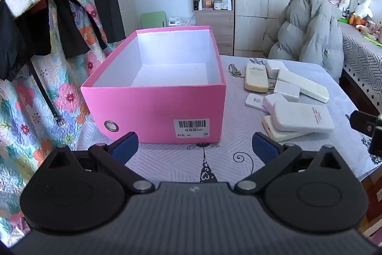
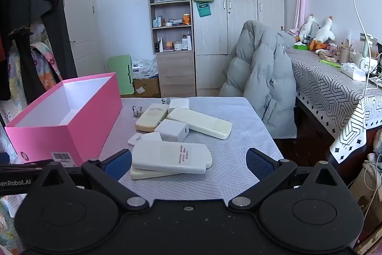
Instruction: Organize rigid objects
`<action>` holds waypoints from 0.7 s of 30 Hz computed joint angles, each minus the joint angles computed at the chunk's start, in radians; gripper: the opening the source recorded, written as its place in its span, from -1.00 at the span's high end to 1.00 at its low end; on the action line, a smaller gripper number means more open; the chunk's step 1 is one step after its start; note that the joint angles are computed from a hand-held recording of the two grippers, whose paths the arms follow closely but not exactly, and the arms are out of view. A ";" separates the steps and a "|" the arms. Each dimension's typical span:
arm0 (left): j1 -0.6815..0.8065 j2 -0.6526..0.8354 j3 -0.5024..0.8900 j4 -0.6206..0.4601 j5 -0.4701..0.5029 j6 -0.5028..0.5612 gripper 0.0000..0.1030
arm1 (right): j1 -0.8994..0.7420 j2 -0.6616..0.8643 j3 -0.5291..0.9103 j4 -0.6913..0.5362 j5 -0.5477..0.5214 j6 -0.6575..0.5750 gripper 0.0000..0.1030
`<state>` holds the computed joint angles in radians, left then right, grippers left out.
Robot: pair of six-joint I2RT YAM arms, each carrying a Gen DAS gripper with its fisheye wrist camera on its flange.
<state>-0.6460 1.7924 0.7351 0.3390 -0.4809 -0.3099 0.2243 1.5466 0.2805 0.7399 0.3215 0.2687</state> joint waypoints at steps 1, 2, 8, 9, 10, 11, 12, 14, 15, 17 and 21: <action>0.001 0.002 0.005 -0.007 0.004 0.002 -1.00 | -0.001 0.003 -0.001 0.006 -0.002 0.000 -1.00; 0.002 0.004 0.010 -0.014 0.006 0.001 -0.99 | -0.002 0.004 0.000 0.006 -0.003 0.000 -1.00; 0.007 0.013 0.004 0.008 0.010 0.009 -0.99 | -0.002 0.008 -0.003 0.010 -0.008 0.000 -1.00; 0.005 0.016 0.005 0.009 0.010 0.008 -0.99 | -0.001 0.007 -0.003 0.008 -0.008 0.001 -1.00; 0.004 0.019 0.008 0.007 0.009 0.007 -0.99 | -0.024 0.020 -0.011 0.027 -0.028 -0.004 -1.00; 0.002 0.020 0.008 0.006 0.008 0.005 -0.99 | -0.023 0.017 -0.015 0.030 -0.026 -0.004 -1.00; 0.006 0.023 0.004 0.017 0.013 0.007 -1.00 | -0.022 0.014 -0.020 0.034 -0.024 -0.005 -1.00; 0.013 0.031 0.001 0.034 0.016 0.013 -1.00 | -0.022 0.000 -0.030 0.031 -0.025 -0.009 -1.00; 0.007 0.026 -0.007 0.044 0.004 0.014 -1.00 | -0.021 -0.008 -0.036 0.028 -0.026 -0.010 -1.00; -0.002 0.028 -0.015 0.058 -0.021 0.015 -1.00 | -0.019 -0.027 -0.050 0.026 -0.026 -0.010 -1.00; -0.005 0.032 -0.029 0.094 -0.038 0.012 -1.00 | -0.003 0.021 0.006 0.000 -0.005 0.009 -1.00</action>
<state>-0.6510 1.8247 0.7060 0.4333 -0.5187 -0.2979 0.2210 1.5677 0.2868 0.7398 0.3167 0.2777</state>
